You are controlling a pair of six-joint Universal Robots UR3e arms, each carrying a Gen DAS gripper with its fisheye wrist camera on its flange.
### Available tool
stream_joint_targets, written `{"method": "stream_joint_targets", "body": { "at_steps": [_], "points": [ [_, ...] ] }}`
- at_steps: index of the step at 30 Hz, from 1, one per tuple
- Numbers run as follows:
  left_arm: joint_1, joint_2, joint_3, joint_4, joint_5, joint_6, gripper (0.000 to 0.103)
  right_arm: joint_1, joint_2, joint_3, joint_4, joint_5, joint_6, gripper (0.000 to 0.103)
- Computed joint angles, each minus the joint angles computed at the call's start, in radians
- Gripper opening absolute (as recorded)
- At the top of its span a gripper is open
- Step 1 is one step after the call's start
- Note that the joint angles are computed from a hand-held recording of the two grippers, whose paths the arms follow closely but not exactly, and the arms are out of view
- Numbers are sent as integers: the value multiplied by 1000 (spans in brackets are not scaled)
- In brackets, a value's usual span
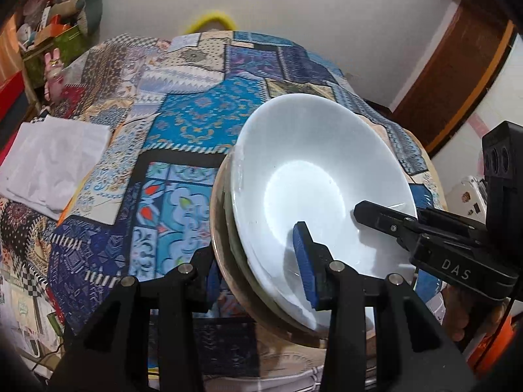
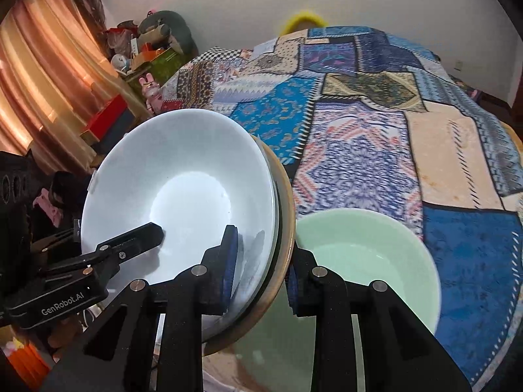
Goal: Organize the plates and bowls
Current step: 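Lift the bowl stack with both grippers and carry it over the plates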
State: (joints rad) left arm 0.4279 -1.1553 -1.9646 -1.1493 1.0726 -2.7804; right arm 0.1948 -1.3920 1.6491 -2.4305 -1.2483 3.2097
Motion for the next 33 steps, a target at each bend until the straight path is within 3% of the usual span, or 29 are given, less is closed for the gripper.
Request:
{"method": "stream_joint_targets", "body": {
  "at_steps": [19,33],
  "points": [
    [-299,-147,66,123,64,-141,41,-185,-246,252,28,21,-62,24],
    [-402,-276,101,155,101,-167,41,-268,-302,352,59,52,-105,24]
  ]
}}
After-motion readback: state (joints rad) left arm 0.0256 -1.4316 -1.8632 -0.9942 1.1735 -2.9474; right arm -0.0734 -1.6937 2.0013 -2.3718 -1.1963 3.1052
